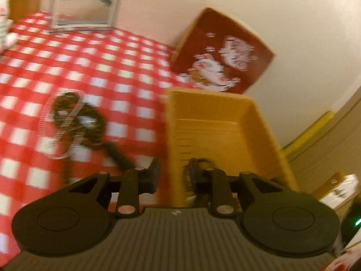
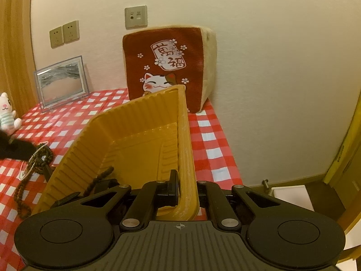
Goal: Organize jewelry
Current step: 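Lower the bead strand into the tray and open the left tool while the right tool holds the tray, then grasp the white pearl necklace with the left tool while the right tool holds the tray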
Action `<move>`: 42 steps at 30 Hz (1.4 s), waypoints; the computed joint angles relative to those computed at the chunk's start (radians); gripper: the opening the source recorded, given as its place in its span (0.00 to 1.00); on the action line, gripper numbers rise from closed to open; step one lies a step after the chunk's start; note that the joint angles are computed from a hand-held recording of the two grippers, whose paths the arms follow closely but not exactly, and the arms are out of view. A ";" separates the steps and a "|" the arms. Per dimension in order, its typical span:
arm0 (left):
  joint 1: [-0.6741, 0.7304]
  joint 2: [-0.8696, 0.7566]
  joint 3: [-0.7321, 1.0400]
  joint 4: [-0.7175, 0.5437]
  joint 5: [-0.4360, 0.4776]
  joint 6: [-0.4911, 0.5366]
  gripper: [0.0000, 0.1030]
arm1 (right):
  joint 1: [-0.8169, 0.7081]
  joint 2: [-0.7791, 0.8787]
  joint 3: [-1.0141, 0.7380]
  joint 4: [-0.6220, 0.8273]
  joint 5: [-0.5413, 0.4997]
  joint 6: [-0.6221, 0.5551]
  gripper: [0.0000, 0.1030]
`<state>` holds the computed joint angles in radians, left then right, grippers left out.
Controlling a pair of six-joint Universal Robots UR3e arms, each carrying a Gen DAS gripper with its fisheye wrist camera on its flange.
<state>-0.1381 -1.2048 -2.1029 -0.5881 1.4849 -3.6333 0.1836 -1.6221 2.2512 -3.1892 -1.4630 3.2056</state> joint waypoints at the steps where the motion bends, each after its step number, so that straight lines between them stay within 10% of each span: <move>1: 0.005 0.025 -0.019 -0.021 0.026 0.009 0.22 | -0.002 0.002 0.000 -0.001 0.001 0.000 0.05; 10: 0.076 0.194 -0.167 -0.109 0.204 0.148 0.22 | -0.002 0.006 -0.005 0.006 -0.003 0.000 0.05; 42: -0.069 -0.356 -0.079 0.310 0.488 0.522 0.10 | 0.005 0.013 -0.018 0.022 -0.019 0.003 0.05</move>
